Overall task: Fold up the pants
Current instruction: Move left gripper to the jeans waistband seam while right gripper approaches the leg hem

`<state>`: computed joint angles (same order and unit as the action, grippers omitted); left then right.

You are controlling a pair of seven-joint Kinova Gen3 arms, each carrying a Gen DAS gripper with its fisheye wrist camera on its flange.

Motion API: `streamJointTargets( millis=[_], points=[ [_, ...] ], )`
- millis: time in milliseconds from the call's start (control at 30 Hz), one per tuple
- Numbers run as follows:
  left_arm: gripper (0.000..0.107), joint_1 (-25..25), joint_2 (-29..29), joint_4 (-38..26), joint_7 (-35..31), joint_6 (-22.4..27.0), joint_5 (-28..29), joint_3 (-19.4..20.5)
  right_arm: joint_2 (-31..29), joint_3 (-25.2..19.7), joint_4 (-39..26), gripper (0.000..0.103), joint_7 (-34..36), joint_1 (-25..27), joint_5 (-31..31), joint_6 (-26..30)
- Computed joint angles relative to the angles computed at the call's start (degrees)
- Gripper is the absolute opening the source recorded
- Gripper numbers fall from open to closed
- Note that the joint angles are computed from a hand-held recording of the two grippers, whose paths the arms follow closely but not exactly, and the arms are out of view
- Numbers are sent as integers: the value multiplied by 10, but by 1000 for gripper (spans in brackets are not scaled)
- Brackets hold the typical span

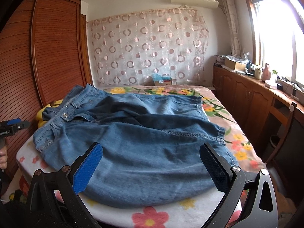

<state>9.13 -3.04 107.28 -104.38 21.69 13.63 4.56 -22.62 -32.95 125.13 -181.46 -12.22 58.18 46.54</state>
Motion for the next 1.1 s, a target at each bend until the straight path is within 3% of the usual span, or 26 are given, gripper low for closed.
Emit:
streamJointTargets(
  millis=[300, 533, 900, 1100],
  points=[
    [82, -25, 24, -7, -33, 6, 33, -14, -22, 14, -9, 102, 48, 11, -51, 19],
    [71, -34, 68, -16, 14, 15, -20, -4, -28, 4, -19, 97, 78, 35, -98, 42],
    [68, -35, 109, -36, 41, 42, -60, 5, -4, 20, -75, 84, 148, 36, -161, 86],
    [68, -46, 113, -34, 22, 42, -39, 12, -8, 52, -85, 79, 176, 34, -191, 91]
  ],
)
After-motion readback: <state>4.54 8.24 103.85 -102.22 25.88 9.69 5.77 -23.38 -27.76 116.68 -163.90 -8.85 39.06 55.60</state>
